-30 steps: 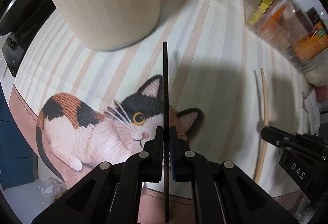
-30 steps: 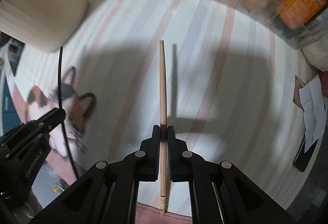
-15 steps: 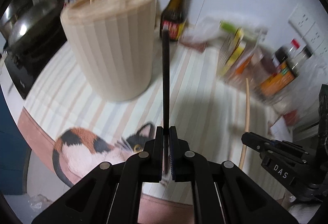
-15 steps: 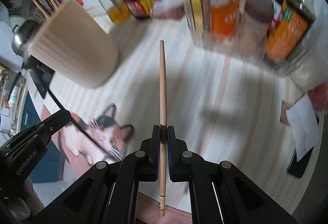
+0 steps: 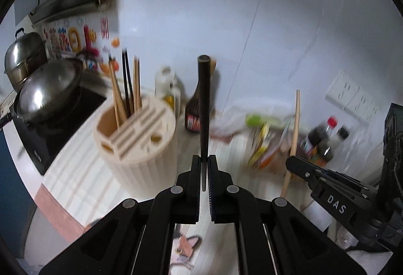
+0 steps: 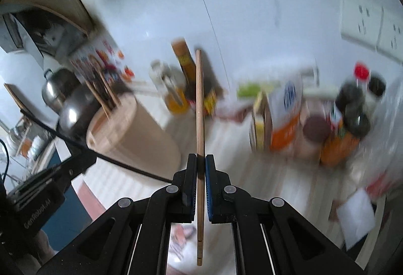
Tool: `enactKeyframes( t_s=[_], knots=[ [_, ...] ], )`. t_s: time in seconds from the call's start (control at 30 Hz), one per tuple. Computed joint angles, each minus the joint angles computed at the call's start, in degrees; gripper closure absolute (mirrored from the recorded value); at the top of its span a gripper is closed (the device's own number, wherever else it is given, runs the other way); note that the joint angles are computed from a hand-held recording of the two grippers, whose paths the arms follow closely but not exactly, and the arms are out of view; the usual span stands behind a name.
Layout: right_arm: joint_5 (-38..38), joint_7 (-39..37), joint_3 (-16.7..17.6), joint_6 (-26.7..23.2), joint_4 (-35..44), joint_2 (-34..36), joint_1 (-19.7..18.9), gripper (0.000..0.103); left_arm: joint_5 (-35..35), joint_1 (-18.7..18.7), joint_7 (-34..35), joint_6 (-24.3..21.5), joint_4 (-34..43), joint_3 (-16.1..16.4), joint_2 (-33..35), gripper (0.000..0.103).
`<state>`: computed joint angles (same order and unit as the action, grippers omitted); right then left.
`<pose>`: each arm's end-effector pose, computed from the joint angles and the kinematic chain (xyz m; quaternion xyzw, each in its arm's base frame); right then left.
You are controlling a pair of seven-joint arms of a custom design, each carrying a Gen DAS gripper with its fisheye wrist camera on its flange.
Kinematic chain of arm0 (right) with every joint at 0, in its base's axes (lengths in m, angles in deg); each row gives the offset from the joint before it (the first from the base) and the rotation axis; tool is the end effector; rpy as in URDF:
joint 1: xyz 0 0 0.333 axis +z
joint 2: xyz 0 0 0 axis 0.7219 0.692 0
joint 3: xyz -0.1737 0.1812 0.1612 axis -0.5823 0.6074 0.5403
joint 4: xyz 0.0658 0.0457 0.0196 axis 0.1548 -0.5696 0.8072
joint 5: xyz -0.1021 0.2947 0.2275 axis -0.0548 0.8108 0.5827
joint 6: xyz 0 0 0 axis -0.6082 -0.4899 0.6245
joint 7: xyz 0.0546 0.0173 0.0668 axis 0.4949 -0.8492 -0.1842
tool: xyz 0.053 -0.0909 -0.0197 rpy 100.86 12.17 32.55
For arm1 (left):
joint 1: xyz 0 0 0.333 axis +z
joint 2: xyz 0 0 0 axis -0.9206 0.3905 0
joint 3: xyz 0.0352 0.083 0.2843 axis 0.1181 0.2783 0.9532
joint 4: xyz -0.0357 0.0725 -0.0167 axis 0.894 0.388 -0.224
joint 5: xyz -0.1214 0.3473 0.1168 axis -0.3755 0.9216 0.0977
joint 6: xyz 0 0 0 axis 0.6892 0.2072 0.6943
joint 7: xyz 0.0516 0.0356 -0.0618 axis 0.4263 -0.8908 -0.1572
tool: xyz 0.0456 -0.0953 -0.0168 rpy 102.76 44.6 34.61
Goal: Organize utensils
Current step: 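Lift both chopsticks and carry them over the beige holder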
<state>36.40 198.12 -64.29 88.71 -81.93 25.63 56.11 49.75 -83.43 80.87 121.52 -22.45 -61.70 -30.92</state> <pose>0.3887 0.1530 0.7290 -0.5144 0.7783 -0.2002 0.2993 0.4301 -0.2804 0.7631 -0.5293 0.7581 -0.3585 0.1288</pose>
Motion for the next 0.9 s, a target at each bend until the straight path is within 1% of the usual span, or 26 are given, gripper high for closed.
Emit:
enactKeyframes(
  t_s=[0.07, 0.17, 0.23, 0.33, 0.43, 0.47, 0.5, 0.67, 0.8, 0.9],
  knots=[
    [-1.35, -0.35, 0.06, 1.27, 3.47, 2.01, -0.75, 0.097, 0.36, 0.23, -0.14, -0.03, 3.15, 0.05, 1.25, 0.100],
    [-2.37, -0.86, -0.09, 2.71, 8.78, 5.44, -1.18, 0.097, 1.58, 0.75, -0.64, -0.40, 9.94, 0.00, 4.57, 0.100],
    [-3.29, -1.25, -0.05, 3.94, 12.79, 8.34, -1.34, 0.097, 2.65, 1.10, -1.21, -0.47, 12.83, -0.03, 5.82, 0.100],
    [-4.30, -1.70, -0.15, 5.26, 18.84, 13.06, -1.04, 0.097, 4.63, 1.60, -2.24, -1.91, 19.98, 0.01, 9.62, 0.100],
    [-5.15, -2.19, -0.48, 6.41, 24.49, 18.07, -0.07, 0.097, 7.15, 2.01, -2.89, -2.82, 24.50, 0.27, 12.04, 0.100],
    [-5.14, -2.64, -0.69, 6.93, 27.08, 20.57, 0.44, 0.097, 8.02, 2.19, -3.12, -4.01, 27.32, 0.46, 13.70, 0.100],
    [-5.38, -2.62, -0.91, 7.19, 28.56, 22.02, 0.96, 0.097, 8.63, 2.37, -3.45, -4.19, 28.18, 0.71, 14.31, 0.100],
    [-5.06, -4.15, -2.81, 9.29, 37.80, 32.06, 3.92, 0.097, 10.92, 2.79, -4.06, -9.08, 36.36, 1.74, 20.05, 0.100],
    [-3.96, -4.75, -4.77, 11.46, 42.55, 38.39, 5.89, 0.097, 11.59, 2.85, -4.81, -11.95, 40.85, 2.47, 23.97, 0.100],
    [-2.71, -5.01, -6.06, 12.99, 44.85, 41.79, 6.97, 0.097, 11.97, 2.65, -5.32, -13.58, 42.90, 2.86, 26.20, 0.100]
  ],
)
